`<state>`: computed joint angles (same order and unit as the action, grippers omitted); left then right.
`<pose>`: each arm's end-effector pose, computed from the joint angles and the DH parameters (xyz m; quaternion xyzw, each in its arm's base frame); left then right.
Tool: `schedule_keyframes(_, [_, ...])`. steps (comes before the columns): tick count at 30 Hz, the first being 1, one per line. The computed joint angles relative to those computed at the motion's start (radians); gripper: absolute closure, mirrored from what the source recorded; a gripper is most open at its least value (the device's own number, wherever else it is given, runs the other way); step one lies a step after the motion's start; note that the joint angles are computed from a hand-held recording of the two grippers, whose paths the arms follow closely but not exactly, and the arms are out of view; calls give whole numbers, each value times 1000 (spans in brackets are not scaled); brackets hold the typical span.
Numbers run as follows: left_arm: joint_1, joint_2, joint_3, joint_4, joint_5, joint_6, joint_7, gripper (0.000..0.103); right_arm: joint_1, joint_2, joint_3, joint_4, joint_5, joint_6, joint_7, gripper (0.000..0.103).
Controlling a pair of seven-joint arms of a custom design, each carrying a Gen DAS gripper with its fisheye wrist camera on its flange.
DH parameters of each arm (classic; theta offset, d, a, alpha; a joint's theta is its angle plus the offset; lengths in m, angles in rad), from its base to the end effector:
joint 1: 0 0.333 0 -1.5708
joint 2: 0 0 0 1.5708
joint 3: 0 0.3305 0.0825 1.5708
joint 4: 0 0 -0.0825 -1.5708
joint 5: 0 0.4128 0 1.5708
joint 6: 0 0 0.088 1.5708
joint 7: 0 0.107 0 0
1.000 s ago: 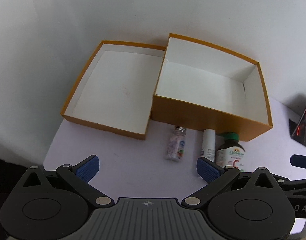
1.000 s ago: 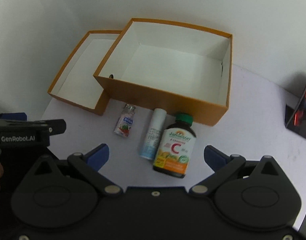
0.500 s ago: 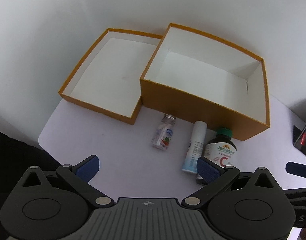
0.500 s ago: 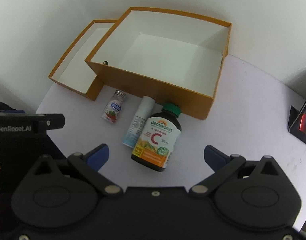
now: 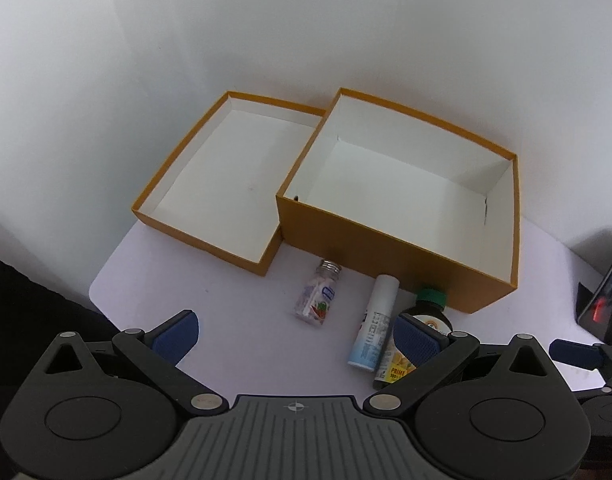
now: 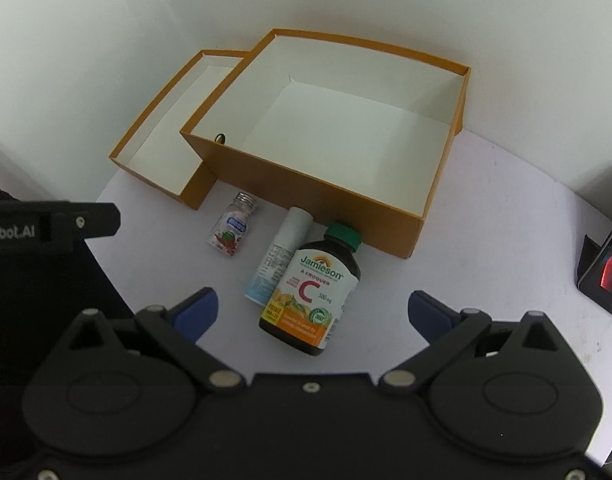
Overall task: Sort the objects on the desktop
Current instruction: 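Move the right tool toward the Jamieson vitamin C bottle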
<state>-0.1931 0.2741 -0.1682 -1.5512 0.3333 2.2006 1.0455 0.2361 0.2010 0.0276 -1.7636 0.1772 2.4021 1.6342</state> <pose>0.6729 -0.2274 0.5412 -0.7001 0.6770 -0.1329 0.1839 0.6611 0.1784 0.4987 -0.7199 0.6553 -0.0649 0.2193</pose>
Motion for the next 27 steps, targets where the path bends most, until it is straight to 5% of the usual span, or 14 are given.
schedule_keyframes(4, [-7,26,-2,26,2,-47,17,0,-4,-6,-2,-14,13,12,7,0])
schedule_keyframes(27, [24,97,-1,104,-78,-46,170,0,19,38,-19,52,-102,-46,178,0])
